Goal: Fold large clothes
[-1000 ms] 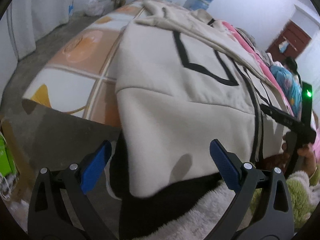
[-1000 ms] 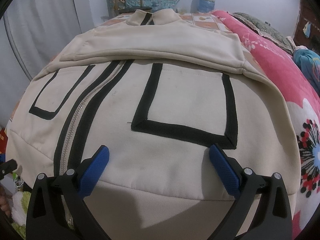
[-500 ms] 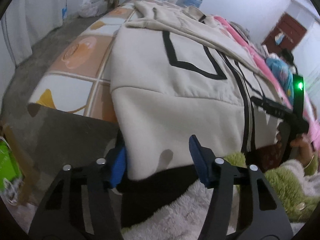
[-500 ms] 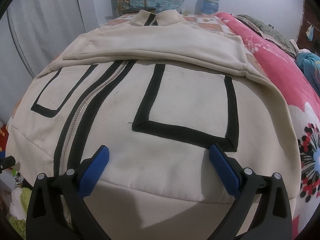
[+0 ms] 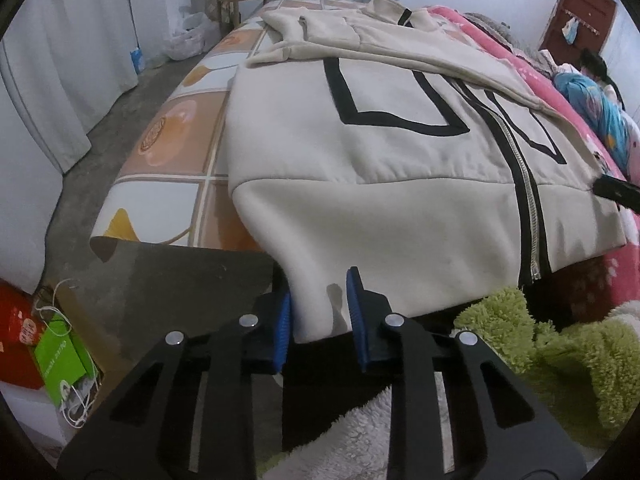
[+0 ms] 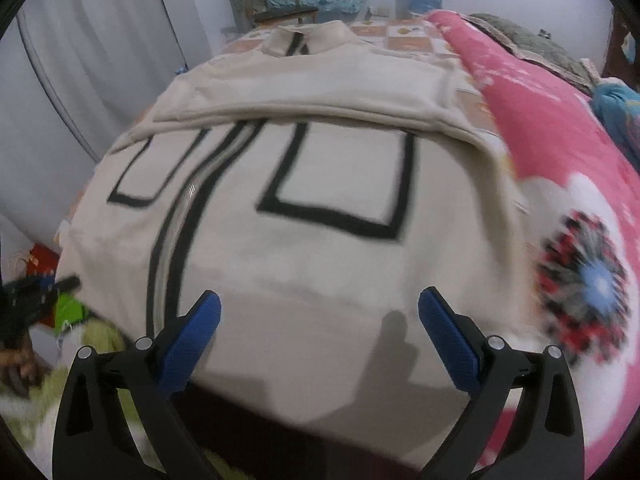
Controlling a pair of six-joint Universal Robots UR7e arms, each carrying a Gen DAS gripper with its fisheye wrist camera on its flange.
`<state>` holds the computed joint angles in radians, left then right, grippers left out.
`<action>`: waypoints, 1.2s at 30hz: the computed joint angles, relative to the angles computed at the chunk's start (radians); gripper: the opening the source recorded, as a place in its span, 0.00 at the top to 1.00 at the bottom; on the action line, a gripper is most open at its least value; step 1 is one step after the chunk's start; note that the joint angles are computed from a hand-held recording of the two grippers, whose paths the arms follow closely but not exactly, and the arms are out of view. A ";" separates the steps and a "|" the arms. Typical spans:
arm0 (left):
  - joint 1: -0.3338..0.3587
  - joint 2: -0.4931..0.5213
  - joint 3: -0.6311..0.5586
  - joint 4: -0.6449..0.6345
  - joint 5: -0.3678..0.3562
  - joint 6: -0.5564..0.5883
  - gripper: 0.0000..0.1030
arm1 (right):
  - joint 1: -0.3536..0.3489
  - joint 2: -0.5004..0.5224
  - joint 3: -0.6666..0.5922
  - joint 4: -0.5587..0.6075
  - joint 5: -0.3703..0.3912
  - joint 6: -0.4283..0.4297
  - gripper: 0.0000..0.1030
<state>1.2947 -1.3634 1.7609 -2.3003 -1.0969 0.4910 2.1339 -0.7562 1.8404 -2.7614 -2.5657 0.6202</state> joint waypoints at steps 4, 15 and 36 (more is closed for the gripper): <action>-0.005 -0.003 0.013 -0.019 0.024 0.020 0.76 | 0.043 -0.080 0.065 0.188 -0.008 0.210 0.06; -0.010 -0.008 0.029 -0.059 0.051 0.064 0.77 | 0.020 -0.143 0.204 0.139 0.024 0.433 0.28; -0.035 -0.024 -0.078 0.033 -0.179 0.003 0.95 | 0.073 -0.156 0.159 0.051 -0.015 0.355 0.95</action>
<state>1.2600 -1.3872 1.6826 -2.2674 -1.2762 0.4939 2.2068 -0.9118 1.9996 -2.7107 -2.5803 0.9752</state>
